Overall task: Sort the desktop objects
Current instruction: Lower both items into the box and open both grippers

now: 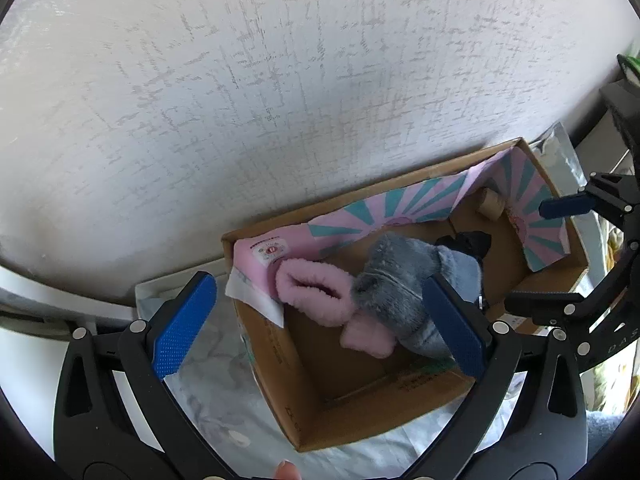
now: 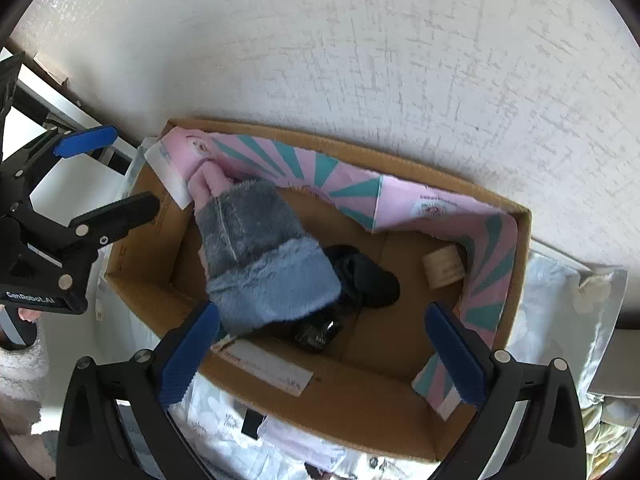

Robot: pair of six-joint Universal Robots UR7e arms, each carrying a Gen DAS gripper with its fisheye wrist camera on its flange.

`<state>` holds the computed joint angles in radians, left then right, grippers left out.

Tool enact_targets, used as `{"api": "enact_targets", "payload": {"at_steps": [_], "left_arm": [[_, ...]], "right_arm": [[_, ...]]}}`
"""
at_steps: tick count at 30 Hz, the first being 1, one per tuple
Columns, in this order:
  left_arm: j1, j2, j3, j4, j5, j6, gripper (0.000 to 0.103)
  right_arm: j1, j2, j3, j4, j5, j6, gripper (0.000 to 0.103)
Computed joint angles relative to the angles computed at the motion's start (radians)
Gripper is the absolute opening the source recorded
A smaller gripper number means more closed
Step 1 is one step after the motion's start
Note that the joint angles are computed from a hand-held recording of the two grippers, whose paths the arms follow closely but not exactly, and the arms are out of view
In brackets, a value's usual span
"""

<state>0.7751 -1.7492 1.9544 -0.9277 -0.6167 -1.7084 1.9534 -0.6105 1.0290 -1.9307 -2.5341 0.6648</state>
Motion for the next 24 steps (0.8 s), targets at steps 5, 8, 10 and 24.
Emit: {"api": "enact_targets", "payload": {"at_steps": [5, 8, 10, 24], "left_arm": [[-0.037, 0.000, 0.006, 0.007, -0.008, -0.046, 0.103], [-0.063, -0.028, 0.025, -0.066, -0.016, -0.012, 0.103], [-0.083, -0.030, 0.024, -0.055, -0.019, -0.037, 0.103], [-0.195, 0.038, 0.029, 0.028, -0.049, -0.145, 0.103]], "right_arm": [[0.017, 0.039, -0.074, 0.141, -0.029, 0.041, 0.102], [0.028, 0.036, -0.076, 0.187, -0.060, 0.105, 0.102], [0.037, 0.016, -0.037, 0.132, -0.069, 0.103, 0.102], [0.096, -0.020, 0.065, 0.122, -0.183, 0.150, 0.102]]}}
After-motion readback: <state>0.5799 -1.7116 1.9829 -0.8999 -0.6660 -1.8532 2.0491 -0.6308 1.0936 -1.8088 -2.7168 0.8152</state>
